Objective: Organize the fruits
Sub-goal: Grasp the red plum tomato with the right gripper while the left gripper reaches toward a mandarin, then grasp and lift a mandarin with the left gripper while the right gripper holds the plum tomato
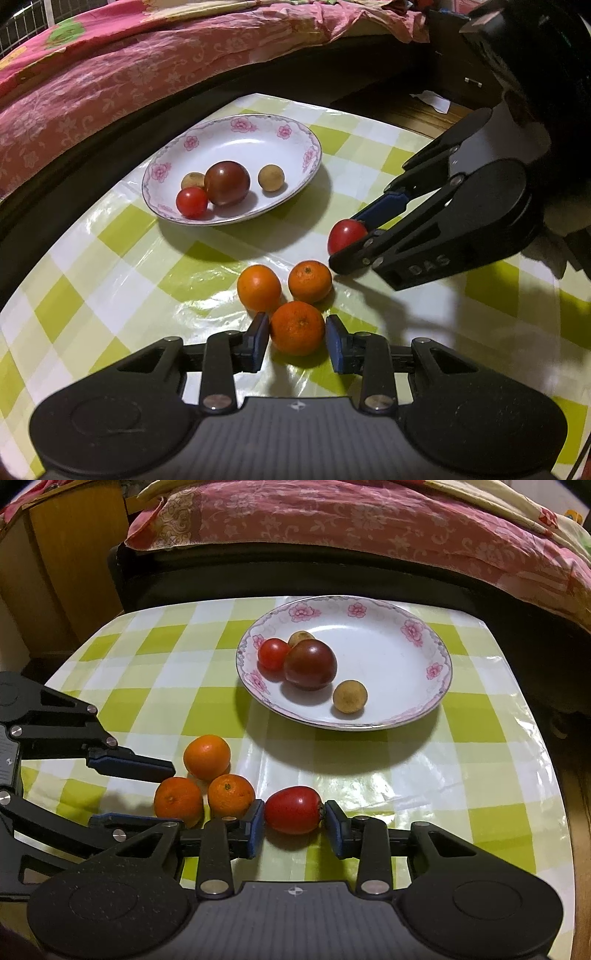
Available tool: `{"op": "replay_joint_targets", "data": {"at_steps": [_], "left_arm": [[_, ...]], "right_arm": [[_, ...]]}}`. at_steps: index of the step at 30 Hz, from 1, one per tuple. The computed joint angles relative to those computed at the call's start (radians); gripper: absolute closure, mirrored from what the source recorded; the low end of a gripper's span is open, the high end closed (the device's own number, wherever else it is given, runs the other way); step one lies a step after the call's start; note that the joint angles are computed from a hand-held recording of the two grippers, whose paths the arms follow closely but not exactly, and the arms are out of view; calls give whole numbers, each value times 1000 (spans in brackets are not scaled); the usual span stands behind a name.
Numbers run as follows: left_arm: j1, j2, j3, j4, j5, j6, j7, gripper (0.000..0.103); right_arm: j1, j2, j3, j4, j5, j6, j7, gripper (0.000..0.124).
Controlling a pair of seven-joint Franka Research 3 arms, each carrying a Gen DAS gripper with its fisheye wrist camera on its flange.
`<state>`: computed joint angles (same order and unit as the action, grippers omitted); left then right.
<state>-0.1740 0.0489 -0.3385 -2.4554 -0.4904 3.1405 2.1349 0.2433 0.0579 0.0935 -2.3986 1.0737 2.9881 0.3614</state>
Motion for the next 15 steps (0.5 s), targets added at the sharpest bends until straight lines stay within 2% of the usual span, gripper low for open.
{"op": "replay_joint_targets", "data": {"at_steps": [4,7,12,15], "left_arm": [[-6,-17,2,-2,-95,-34,89,62],[-25,-12,12,0,-146,-21,139,62],[-29,6,11,0,-83,15,101,62],[-44,15,50,-8,83,22,-48,61]], "right_arm": [[-1,-33,-12,-24,-51,-40,38,93],[8,-53,-17,-47,-68,-47,39,93],[21,-40,-17,-57,-128,-24,72,93],[22,-39,-17,-55,-120,-21,67,92]]}}
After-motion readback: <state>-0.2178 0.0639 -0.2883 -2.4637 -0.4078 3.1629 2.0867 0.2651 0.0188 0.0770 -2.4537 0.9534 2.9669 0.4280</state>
